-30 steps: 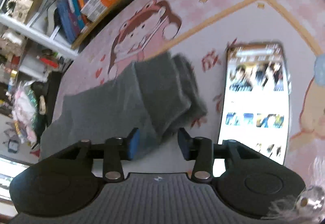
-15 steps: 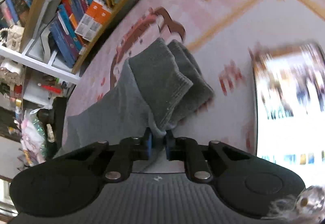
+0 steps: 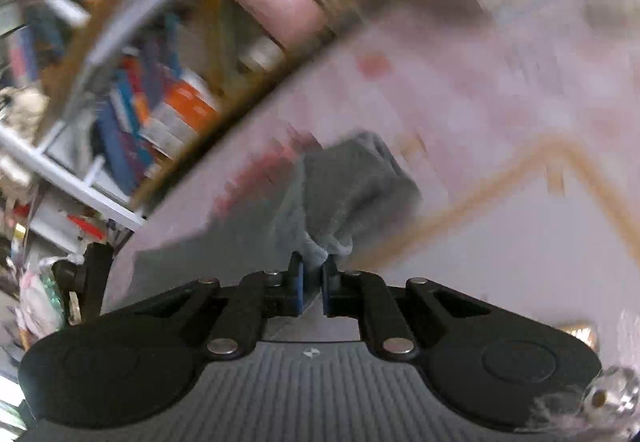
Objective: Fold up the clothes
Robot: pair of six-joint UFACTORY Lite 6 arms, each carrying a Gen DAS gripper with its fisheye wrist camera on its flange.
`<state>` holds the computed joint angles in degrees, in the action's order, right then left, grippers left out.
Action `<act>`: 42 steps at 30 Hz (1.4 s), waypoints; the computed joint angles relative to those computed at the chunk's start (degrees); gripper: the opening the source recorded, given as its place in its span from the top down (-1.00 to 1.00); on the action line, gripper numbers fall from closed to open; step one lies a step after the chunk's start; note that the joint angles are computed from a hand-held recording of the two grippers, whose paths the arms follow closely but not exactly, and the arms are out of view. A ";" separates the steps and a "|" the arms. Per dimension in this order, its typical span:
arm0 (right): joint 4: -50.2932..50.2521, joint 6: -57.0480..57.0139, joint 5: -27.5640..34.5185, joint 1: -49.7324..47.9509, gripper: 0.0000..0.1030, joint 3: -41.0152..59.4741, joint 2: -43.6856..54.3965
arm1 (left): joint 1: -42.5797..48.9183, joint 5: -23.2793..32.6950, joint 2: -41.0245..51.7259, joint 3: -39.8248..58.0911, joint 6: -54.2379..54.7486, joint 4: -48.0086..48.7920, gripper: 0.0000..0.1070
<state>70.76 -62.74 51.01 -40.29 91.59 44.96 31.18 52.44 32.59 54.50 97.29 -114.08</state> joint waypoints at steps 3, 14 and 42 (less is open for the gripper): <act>3.54 -3.20 -0.75 -0.54 0.82 -3.99 -0.18 | 0.26 1.66 -1.84 -4.06 4.18 -2.93 0.78; 9.58 -26.88 -5.57 2.77 0.15 -31.50 -21.78 | -0.89 0.97 -0.68 -4.70 4.04 -8.08 0.47; 92.29 -110.83 -22.49 57.27 -0.54 -39.30 -19.38 | -3.22 7.55 -0.88 -9.95 12.61 -22.58 0.75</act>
